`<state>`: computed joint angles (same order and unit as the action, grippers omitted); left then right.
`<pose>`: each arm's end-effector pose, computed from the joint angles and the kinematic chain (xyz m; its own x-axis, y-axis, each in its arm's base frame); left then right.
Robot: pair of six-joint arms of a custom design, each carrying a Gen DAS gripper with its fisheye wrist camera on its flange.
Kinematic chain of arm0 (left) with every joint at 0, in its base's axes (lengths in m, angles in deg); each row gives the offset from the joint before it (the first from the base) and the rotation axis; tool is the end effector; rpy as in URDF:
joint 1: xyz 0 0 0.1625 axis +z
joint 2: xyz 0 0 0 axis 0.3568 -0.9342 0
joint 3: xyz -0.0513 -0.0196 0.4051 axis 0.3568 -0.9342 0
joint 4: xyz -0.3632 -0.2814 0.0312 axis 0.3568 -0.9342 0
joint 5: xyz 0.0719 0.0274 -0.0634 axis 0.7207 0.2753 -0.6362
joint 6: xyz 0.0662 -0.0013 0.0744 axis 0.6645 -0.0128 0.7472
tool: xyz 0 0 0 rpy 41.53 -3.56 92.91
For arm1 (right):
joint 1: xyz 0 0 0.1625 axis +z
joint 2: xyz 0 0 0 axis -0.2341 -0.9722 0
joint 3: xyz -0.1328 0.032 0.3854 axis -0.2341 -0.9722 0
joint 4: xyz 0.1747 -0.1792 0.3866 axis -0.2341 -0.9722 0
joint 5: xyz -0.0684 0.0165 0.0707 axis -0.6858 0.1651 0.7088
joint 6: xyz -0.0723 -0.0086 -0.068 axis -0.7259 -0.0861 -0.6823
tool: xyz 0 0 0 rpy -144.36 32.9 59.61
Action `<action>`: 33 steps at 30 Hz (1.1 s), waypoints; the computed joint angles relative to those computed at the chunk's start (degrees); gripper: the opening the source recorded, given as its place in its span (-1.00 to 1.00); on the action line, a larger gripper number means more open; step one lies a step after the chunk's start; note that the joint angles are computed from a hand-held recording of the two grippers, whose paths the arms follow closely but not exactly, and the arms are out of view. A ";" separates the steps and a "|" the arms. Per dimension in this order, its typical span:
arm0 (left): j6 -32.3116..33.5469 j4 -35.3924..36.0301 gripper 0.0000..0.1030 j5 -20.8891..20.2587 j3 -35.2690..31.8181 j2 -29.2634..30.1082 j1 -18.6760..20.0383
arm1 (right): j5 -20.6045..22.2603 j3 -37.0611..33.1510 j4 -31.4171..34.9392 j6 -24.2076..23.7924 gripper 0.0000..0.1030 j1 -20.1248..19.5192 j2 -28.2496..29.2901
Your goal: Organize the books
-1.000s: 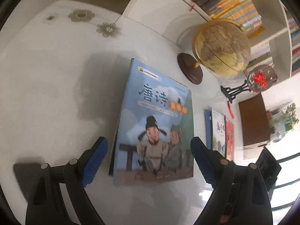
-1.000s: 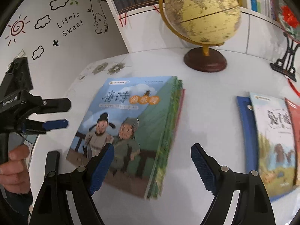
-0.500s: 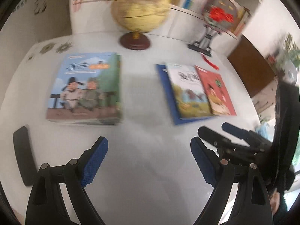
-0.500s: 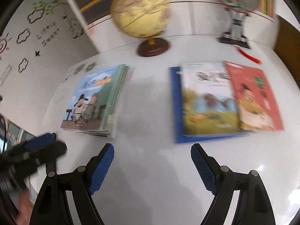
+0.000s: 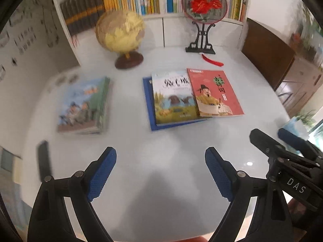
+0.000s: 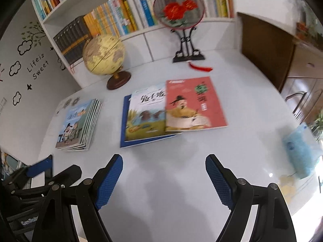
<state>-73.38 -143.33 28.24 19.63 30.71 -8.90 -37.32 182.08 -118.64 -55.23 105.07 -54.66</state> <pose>-0.5178 -0.3155 0.0411 -0.6279 -0.0656 -0.7756 0.3941 0.8325 -0.3894 0.1039 -0.3325 0.4152 -0.8569 -0.1044 0.5048 -0.3590 0.8237 -0.4389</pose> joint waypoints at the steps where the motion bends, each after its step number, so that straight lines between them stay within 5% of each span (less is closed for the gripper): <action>1: -0.57 2.00 0.70 0.50 -1.61 1.03 -0.20 | 0.05 -0.35 0.20 -0.15 0.62 -0.38 -0.46; 9: 2.87 0.88 0.70 2.91 -6.94 3.81 1.46 | 1.44 -3.77 0.08 -0.68 0.62 -2.31 0.93; 25: 16.31 -11.54 0.70 8.58 -9.47 2.56 9.54 | -5.56 -14.38 -9.73 0.02 0.62 2.69 21.29; 33: 21.70 -14.39 0.71 10.52 -12.53 3.82 11.29 | -7.60 -18.03 -10.92 0.72 0.62 4.10 24.84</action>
